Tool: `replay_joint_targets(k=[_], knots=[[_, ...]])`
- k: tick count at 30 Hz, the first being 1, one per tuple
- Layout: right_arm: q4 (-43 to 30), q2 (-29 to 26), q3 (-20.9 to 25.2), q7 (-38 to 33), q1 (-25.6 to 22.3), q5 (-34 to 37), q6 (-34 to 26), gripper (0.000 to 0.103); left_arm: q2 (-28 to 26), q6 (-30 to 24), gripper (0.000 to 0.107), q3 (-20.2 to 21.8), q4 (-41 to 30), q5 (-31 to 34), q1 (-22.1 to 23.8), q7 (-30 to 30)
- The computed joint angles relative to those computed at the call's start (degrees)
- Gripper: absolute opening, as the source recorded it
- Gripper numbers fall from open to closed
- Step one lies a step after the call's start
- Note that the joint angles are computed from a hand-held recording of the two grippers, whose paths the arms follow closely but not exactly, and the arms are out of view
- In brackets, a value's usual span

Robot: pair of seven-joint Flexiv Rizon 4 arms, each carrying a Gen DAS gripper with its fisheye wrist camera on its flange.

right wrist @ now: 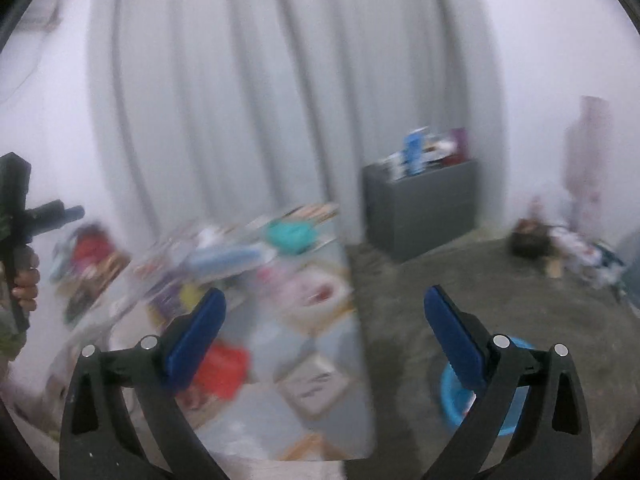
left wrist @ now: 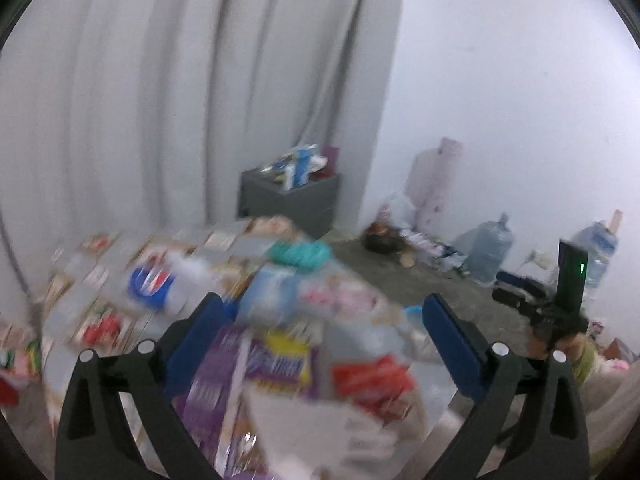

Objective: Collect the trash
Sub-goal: 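Move both tools back over the table toward the glove and red bag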

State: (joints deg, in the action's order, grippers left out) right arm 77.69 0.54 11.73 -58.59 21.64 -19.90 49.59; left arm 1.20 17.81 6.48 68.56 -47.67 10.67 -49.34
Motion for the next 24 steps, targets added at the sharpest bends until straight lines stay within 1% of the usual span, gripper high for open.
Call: replay_joint_targets(k=[1, 2, 3, 4, 6, 8, 9, 10, 12, 14, 15, 17, 20, 21, 24], knots=[[-1.29, -1.08, 0.35, -3.20, 0.72, 2.77, -1.09, 0.088, 1.89, 0.66, 0.098, 0.86, 3.28, 0.72, -0.44, 0.91], [-2.27, -1.98, 0.66, -4.90, 1.39, 4.00, -2.16, 0.088, 2.59, 0.90, 0.098, 1.11, 4.70, 1.49, -0.34, 1.43], [-3.16, -2.78, 0.95, -5.86, 2.14, 4.39, -3.54, 0.086, 4.39, 1.41, 0.098, 1.66, 7.89, 2.96, -0.80, 2.25], [-4.16, -3.59, 1.25, -7.46, 2.88, 5.29, -5.37, 0.082, 5.34, 1.98, 0.098, 1.83, 9.72, 3.95, -1.34, 2.49], [-5.78, -5.00, 1.43, -10.21, 3.78, 7.72, -7.38, 0.079, 7.60, 4.44, 0.098, 2.27, 14.43, 6.56, -2.49, 4.13], [-7.93, -6.80, 1.52, -13.15, 4.50, 10.43, -9.53, 0.078, 7.61, 4.42, 0.097, 3.18, 16.21, 5.95, -3.15, 6.44], [-8.16, -6.76, 1.77, -13.43, 5.16, 10.54, -10.76, 0.077, 7.72, 4.37, 0.096, 3.39, 16.91, 6.16, -3.28, 7.13], [-8.46, -6.67, 1.95, -13.29, 5.94, 10.00, -11.96, 0.076, 7.73, 4.44, 0.093, 3.49, 17.58, 6.45, -3.42, 8.21], [-9.98, -7.92, 1.89, -14.68, 6.83, 10.30, -14.17, 0.074, 7.11, 3.80, 0.088, 3.63, 17.97, 6.56, -3.44, 9.99], [-10.86, -8.56, 1.80, -14.92, 7.44, 10.82, -15.65, 0.073, 5.99, 2.60, 0.079, 3.61, 17.60, 5.73, -3.15, 10.80], [-11.34, -8.84, 1.69, -14.92, 7.66, 10.99, -16.39, 0.072, 5.21, 1.84, 0.077, 3.44, 17.01, 5.61, -2.87, 10.67], [-11.97, -9.56, 1.42, -14.58, 7.97, 11.26, -17.12, 0.071, 4.21, 1.13, 0.068, 3.02, 16.47, 5.89, -2.31, 10.46], [-12.64, -10.18, 1.15, -14.19, 7.87, 12.53, -18.51, 0.067, 3.33, 0.09, 0.060, 2.46, 15.75, 6.18, -1.67, 10.31], [-12.84, -10.41, 1.07, -14.26, 7.81, 12.82, -18.93, 0.066, 3.19, -0.03, 0.059, 2.27, 15.74, 6.49, -1.59, 10.86], [-13.98, -11.36, 0.84, -15.08, 7.47, 13.97, -20.57, 0.061, 3.03, -0.11, 0.052, 1.68, 15.80, 9.16, -1.51, 11.35]])
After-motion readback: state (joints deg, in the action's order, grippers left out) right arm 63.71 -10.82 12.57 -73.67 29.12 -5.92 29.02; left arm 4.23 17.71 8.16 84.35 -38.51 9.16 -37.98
